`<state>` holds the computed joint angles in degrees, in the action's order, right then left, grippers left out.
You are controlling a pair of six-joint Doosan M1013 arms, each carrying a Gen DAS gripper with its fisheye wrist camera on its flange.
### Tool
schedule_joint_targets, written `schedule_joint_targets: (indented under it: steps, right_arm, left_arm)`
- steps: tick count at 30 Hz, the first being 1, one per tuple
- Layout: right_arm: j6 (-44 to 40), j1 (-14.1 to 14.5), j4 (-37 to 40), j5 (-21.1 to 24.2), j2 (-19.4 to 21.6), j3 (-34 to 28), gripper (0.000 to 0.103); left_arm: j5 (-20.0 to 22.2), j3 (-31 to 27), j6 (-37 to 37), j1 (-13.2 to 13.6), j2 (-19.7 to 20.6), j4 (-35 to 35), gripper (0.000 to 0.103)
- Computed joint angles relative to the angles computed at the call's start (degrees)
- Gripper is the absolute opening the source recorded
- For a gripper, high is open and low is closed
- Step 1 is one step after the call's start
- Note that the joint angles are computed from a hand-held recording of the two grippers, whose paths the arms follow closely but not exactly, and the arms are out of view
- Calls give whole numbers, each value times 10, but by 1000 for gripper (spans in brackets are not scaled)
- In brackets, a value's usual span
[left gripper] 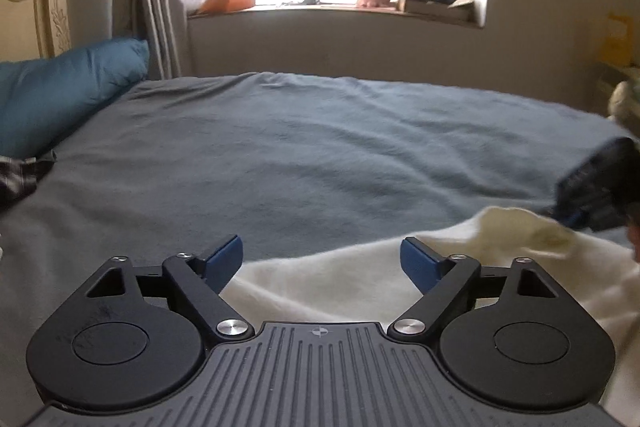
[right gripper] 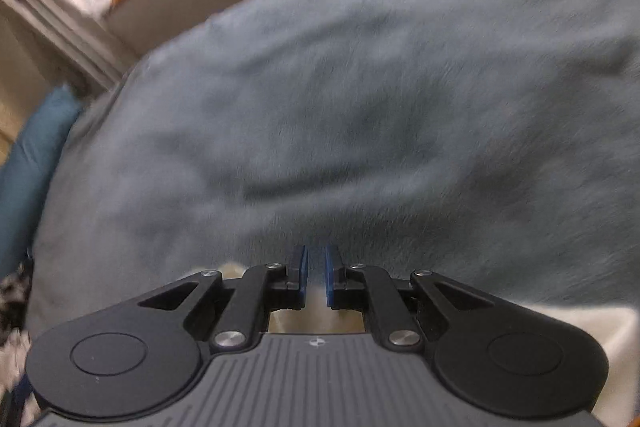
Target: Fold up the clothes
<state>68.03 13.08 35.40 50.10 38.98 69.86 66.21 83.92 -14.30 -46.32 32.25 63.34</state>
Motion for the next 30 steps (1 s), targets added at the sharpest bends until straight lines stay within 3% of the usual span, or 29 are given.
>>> schedule_joint_targets:
  steps: [4, 8, 13, 17, 22, 28, 30]
  right_arm:
    - [-142, -15, 81, 3, -20, 44, 8]
    - [-218, -17, 89, -16, -33, 69, 8]
    - [-240, -16, 91, -31, -34, 74, 8]
    - [-259, -19, 107, -33, -34, 79, 8]
    - [-252, -21, 117, -33, -37, 80, 8]
    - [-315, -18, 203, -24, -45, 86, 8]
    - [-316, -14, 189, -17, -42, 84, 8]
  left_arm:
    - [-3, -17, 28, 15, 9, 9, 86]
    - [-77, -44, 66, 39, 18, -6, 89]
    - [-122, -88, 214, 46, 47, -59, 89]
    - [-107, -97, 298, 41, 63, -97, 89]
    - [-143, -59, 257, 49, 45, -119, 90]
    - [-149, -56, 254, 54, 42, -135, 96]
    - [-151, -56, 251, 56, 42, -138, 98]
